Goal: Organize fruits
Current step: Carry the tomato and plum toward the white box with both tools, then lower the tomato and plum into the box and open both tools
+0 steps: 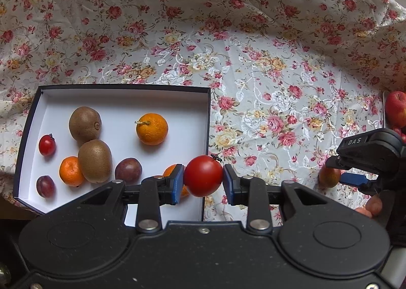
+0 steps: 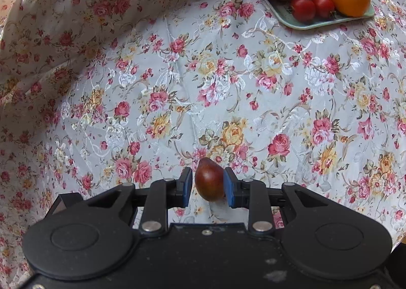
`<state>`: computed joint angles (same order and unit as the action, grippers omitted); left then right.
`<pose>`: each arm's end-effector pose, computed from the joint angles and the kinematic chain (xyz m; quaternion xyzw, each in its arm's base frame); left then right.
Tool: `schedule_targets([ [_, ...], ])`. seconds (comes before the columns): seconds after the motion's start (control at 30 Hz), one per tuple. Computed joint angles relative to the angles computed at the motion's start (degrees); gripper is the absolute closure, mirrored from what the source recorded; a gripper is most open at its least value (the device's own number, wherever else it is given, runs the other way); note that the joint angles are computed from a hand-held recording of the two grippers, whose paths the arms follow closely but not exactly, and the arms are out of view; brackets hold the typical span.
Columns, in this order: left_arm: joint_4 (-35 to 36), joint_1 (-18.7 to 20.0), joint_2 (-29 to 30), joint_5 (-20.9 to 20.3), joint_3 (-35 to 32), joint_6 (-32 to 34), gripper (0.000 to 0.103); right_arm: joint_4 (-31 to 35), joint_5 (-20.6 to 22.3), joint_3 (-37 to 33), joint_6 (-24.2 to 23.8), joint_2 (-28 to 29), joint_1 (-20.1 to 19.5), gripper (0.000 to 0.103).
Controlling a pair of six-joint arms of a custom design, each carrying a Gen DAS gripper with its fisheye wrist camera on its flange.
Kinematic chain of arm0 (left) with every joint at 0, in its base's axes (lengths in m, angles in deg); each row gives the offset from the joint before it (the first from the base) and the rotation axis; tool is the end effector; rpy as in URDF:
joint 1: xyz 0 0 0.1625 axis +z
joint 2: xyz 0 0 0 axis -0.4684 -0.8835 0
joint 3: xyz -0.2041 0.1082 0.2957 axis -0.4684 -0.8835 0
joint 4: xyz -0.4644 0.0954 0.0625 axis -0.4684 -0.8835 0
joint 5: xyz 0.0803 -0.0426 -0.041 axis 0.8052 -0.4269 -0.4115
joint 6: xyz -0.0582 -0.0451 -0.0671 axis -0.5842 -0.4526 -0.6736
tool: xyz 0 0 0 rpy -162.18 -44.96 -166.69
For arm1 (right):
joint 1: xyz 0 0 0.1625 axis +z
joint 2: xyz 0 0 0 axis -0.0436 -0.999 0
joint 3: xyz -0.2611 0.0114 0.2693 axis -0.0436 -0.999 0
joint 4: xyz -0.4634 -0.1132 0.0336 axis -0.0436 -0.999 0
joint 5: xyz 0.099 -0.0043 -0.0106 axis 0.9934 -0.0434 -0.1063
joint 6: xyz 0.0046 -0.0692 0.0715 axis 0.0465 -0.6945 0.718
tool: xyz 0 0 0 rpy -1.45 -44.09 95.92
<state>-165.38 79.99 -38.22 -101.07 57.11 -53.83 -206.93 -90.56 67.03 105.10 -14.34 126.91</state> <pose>-0.1770 -0.5403 0.3546 0.3085 0.8951 -0.0379 0.3198 0.3675 -0.4291 0.0464 -0.5356 -0.7318 0.3369 0.2532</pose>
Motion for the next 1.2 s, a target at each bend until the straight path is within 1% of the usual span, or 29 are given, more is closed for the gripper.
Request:
schedule_targets([
  [0.1, -0.18, 0.26, 0.48, -0.15, -0.59, -0.01, 0.062, 5.10, -0.45, -2.28, 0.28, 1.66, -0.57, 0.068],
  [0.27, -0.69, 0.49, 1.15, -0.24, -1.31, -0.04, 0.062, 3.03, 2.16, -1.85, -3.13, 2.43, -2.41, 0.066],
  [0.37, -0.74, 0.60, 1.30, -0.22, -1.47, -0.15, 0.062, 6.96, 1.14, -3.92, -2.69, 3.85, -2.26, 0.066],
  [0.53, -0.86, 0.68, 0.94, 0.10, -1.31, 0.17, 0.062, 10.43, 1.21, -6.14, -3.65, 5.10, -2.02, 0.068],
  [0.67, -0.97, 1.19, 0.98, 0.48, -1.74, 0.14, 0.062, 8.98, 1.72, -7.34, -5.88, 5.60, -1.23, 0.068],
  [0.83, -1.33, 2.67, 1.53, 1.71, -3.00, -0.02, 0.062, 8.63, 0.14, -10.57, -8.26, 7.64, 0.44, 0.068],
  [1.03, -1.91, 5.34, 2.55, 3.23, -5.70, 0.08, 0.062, 5.47, -1.38, -15.97, -13.90, 12.18, 1.74, 0.068],
  [1.2, -2.44, 8.26, 4.12, 5.16, -8.98, -0.17, 0.062, -0.55, -1.37, -19.93, -20.40, 16.19, 2.07, 0.068],
])
